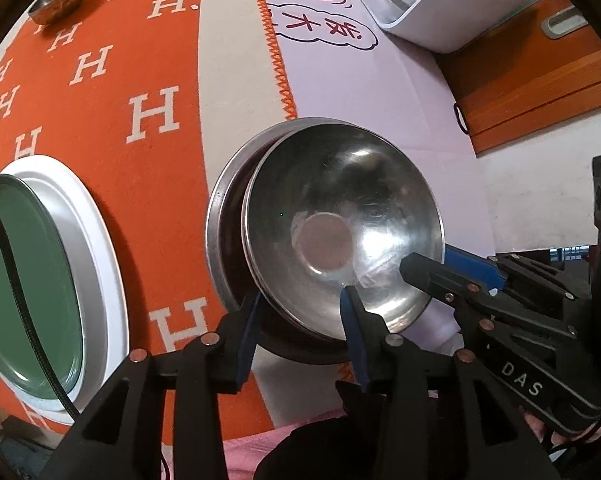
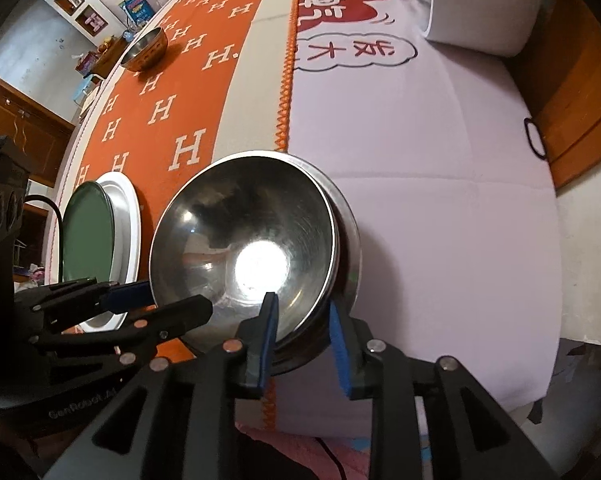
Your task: Organize plates and bowls
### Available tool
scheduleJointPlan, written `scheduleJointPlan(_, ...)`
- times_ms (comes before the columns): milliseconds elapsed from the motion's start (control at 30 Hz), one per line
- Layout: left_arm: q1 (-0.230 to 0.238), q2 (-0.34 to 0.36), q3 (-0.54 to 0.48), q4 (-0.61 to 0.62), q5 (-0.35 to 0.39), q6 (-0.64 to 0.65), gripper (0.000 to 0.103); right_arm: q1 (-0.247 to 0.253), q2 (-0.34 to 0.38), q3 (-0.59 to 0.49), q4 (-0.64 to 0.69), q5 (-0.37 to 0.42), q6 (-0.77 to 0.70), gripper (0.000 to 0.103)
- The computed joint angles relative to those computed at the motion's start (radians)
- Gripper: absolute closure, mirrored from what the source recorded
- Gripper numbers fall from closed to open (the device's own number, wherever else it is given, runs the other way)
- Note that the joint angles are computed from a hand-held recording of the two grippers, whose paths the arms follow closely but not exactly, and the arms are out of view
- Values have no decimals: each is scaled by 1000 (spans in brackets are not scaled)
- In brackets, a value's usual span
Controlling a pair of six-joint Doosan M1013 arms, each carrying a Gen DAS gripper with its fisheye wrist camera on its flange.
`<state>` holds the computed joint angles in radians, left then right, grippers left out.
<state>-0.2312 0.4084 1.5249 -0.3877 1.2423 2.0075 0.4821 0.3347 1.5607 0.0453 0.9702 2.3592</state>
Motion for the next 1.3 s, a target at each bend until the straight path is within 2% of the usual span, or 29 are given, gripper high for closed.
scheduleJointPlan(367,-3,-19,-6,-6,-47,19,59,-7,-8,-13,-29,1,-35,76)
scheduleJointPlan(667,41,-83,43,-185,-164,148,54,6,-22,-13,-100,-36,-20,76)
scheduleJointPlan(733,50,-100,54,-220,-205,178,49,12,-25,-13,-126,-49,-5,76)
scheduleJointPlan(867,60,-125,68,-259,-289,236,46,29,-40,-5,-200,-109,45,76)
scheduleJointPlan(933,71,-130,69,-303,-309,286,42,39,-44,-5,-250,-125,71,76)
scheduleJointPlan(1100,97,-130,55,-387,-314,373,41,64,-54,-9,-396,-152,189,76)
scheduleJointPlan(1233,123,-120,27,-393,-302,393,36,84,-48,-28,-498,-160,298,76)
scheduleJointPlan(1300,138,-115,17,-402,-299,400,34,96,-42,-39,-550,-161,348,72)
